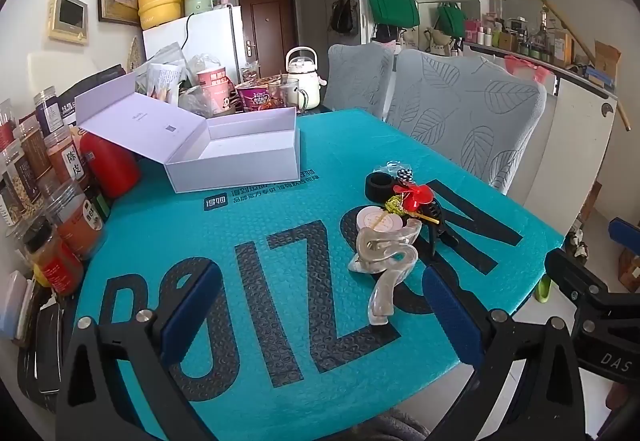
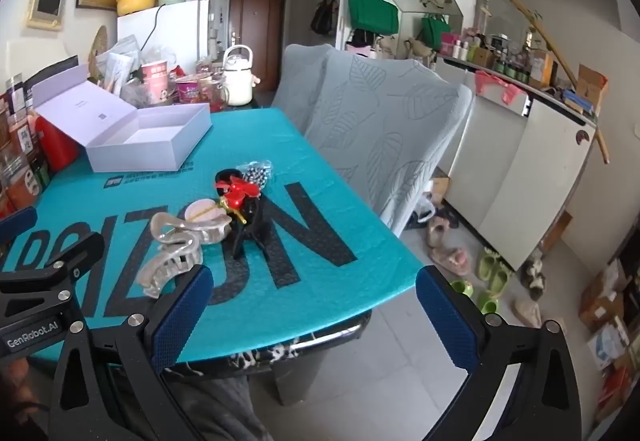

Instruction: Organize rigid objects

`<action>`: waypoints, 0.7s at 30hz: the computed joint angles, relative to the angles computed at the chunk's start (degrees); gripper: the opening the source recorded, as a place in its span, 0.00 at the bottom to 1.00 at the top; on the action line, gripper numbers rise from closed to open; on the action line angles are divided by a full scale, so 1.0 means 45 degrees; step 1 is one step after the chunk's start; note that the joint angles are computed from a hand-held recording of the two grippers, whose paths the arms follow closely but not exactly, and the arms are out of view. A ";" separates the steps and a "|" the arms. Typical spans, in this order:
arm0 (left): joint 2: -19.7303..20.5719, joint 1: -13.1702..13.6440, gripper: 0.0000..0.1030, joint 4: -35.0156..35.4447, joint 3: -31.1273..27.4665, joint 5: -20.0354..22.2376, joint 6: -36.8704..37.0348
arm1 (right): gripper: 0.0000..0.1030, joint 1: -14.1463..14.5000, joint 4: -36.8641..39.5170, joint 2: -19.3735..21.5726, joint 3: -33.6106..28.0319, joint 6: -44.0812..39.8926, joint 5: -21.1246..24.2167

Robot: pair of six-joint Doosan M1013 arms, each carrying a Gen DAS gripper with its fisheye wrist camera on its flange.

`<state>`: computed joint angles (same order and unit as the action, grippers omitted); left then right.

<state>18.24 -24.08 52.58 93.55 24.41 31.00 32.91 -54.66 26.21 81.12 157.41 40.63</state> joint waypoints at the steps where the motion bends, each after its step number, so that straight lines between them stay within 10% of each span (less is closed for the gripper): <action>1: 0.0026 0.0071 1.00 -0.0373 -0.0051 -0.0041 0.0282 | 1.00 0.0009 -0.0040 -0.0001 0.0003 0.0039 0.0013; 21: -0.0157 0.0122 1.00 -0.0395 0.0090 -0.0289 0.0459 | 1.00 0.0076 -0.0238 -0.0076 0.0034 0.0225 0.0322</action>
<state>17.54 -23.53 50.80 93.96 23.11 33.06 33.25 -55.73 25.87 81.27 158.43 42.08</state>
